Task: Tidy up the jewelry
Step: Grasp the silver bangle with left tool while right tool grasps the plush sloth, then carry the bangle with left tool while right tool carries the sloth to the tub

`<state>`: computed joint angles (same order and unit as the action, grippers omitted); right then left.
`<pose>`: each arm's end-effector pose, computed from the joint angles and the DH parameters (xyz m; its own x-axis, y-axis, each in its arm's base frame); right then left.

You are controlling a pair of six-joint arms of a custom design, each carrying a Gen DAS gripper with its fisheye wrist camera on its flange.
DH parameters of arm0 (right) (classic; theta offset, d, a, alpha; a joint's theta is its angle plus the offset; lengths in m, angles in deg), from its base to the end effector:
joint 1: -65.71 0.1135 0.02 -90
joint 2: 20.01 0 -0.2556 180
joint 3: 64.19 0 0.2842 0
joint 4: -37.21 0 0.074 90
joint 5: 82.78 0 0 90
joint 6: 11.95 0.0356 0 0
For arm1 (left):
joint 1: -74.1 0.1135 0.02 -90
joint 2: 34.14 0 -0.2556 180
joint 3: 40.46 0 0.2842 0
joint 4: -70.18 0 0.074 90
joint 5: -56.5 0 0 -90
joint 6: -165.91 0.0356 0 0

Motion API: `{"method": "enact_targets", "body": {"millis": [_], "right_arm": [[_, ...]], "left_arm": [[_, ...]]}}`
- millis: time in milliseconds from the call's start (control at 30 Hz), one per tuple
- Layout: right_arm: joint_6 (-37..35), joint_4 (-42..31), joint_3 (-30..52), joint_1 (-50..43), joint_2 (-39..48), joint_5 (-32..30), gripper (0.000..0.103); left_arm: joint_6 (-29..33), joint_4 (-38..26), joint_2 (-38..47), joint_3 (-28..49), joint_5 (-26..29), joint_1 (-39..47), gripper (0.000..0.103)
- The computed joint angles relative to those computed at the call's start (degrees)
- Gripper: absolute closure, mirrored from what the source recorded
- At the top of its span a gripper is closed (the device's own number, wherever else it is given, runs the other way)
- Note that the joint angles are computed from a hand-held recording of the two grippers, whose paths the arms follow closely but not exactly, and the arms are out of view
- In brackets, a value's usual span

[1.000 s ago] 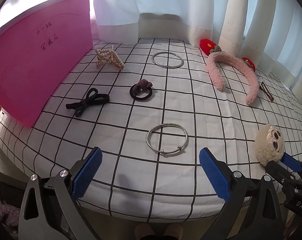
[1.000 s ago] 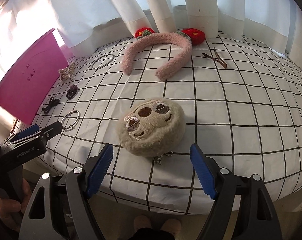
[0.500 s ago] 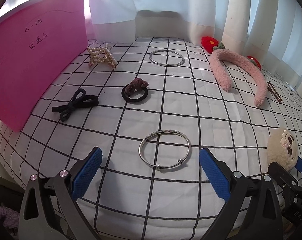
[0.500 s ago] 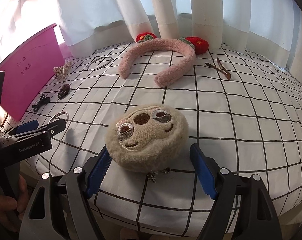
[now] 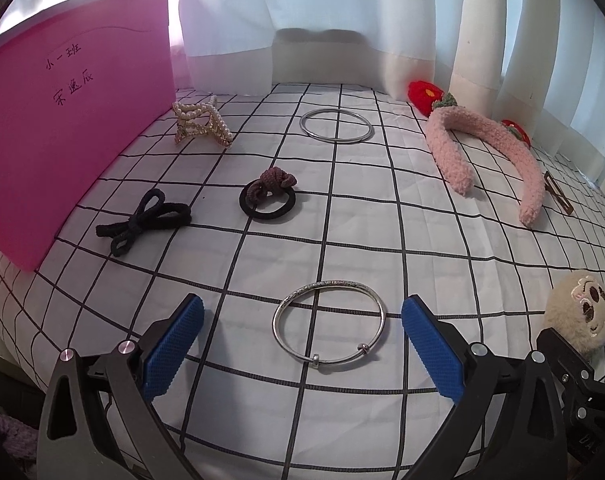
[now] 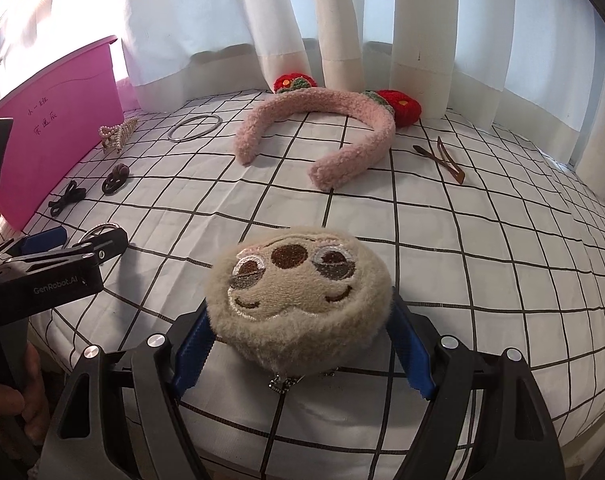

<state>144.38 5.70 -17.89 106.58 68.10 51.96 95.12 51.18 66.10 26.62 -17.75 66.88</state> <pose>0.2069 0.1459 0.0844 -0.5766 0.3614 -0.7328 0.5382 0.8428 -0.0078 0.3656 -0.0561 0.1241 -0.6457 0.4010 -0.6498 0.5280 0.8492 -0.0006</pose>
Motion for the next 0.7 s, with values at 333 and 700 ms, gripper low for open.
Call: {"method": "enact_targets", "body": {"millis": [333, 700], "right_arm": [[0.4, 2.0, -0.1, 1.3, 2.0, 3.4, 0.028], [-1.2, 2.0, 0.9, 1.6, 2.9, 4.0, 0.034]], "left_arm": [[-0.7, 8.0, -2.3, -5.5, 2.4, 0.7, 0.016], [1.4, 9.1, -4.8, -8.4, 5.4, 1.2, 0.050]]}}
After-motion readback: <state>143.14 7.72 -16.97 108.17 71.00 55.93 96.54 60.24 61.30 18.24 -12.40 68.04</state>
